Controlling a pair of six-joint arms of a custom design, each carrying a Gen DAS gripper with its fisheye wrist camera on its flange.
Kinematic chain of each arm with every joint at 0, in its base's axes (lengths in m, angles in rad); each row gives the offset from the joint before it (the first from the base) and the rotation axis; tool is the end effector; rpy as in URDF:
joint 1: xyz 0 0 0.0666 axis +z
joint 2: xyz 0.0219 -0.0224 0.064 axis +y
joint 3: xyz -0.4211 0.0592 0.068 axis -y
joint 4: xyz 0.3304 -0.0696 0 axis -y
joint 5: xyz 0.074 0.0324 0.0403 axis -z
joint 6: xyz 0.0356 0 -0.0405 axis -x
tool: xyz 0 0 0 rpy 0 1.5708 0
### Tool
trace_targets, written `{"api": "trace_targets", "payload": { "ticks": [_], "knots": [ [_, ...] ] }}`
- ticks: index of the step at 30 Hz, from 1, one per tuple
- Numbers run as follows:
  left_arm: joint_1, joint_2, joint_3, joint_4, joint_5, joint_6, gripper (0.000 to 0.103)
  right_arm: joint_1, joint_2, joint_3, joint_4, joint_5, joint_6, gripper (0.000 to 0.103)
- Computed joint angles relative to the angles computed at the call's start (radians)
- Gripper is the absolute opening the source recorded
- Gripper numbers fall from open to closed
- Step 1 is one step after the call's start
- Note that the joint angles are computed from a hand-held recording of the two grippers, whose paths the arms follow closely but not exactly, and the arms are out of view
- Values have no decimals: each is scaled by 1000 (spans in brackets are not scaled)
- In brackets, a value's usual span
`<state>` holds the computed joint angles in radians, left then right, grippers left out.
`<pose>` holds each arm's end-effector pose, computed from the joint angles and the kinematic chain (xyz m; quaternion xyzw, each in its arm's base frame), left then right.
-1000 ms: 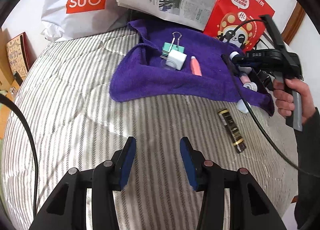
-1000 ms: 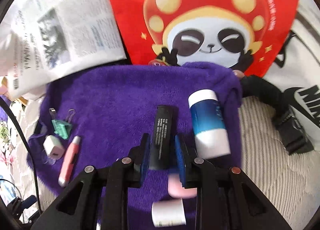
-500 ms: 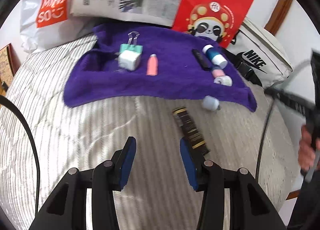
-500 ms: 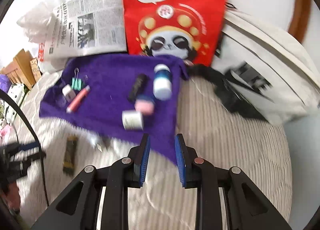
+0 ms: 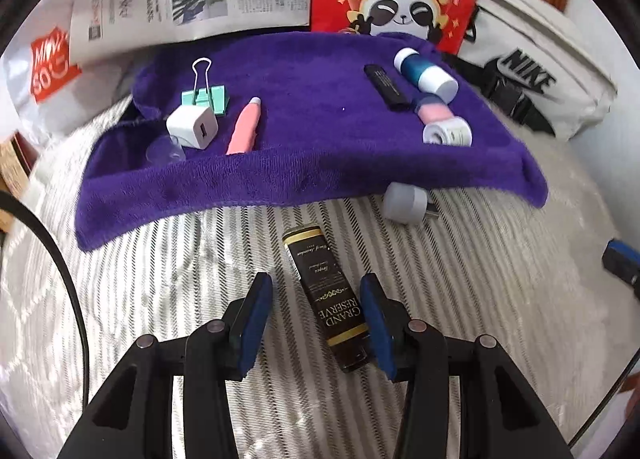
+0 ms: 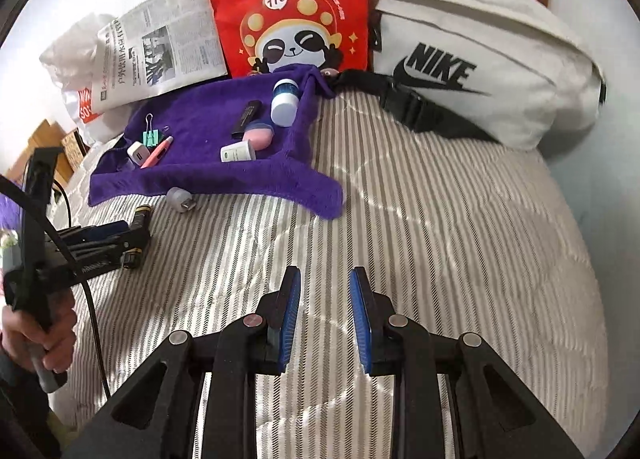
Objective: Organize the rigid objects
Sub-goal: 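Grasp the black-and-gold bottle with the left tool while the right tool moves toward the white plug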
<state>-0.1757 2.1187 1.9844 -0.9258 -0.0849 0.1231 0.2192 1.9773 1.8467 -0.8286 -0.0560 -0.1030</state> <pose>0.6700 -0.1163 0.3148 0.0147 0.9667 0.0030 0.2557 0.6255 0.1410 0.3577 -0.0638 0.9511 0.0746 0.2928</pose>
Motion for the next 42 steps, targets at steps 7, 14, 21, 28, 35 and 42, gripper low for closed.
{"api": "trace_targets", "payload": {
  "ticks": [7,14,21,28,35,42],
  "knots": [
    [20,-32,-54,23,0,-14,44,-2,1,-21,17,-25,0,26],
    [3,-42,-76,59,-9,-76,23,6,4,-32,15,-43,-6,26],
    [12,-33,-62,57,22,-70,24,28,13,-26,1,-40,6,26],
    [8,-31,-63,66,19,-75,23,50,27,2,-22,-34,23,26],
    [38,-63,-108,69,20,-84,22,76,52,51,-37,-21,55,26],
    [103,-118,-207,108,-38,-54,22,108,115,165,-69,-22,92,26]
  ]
}}
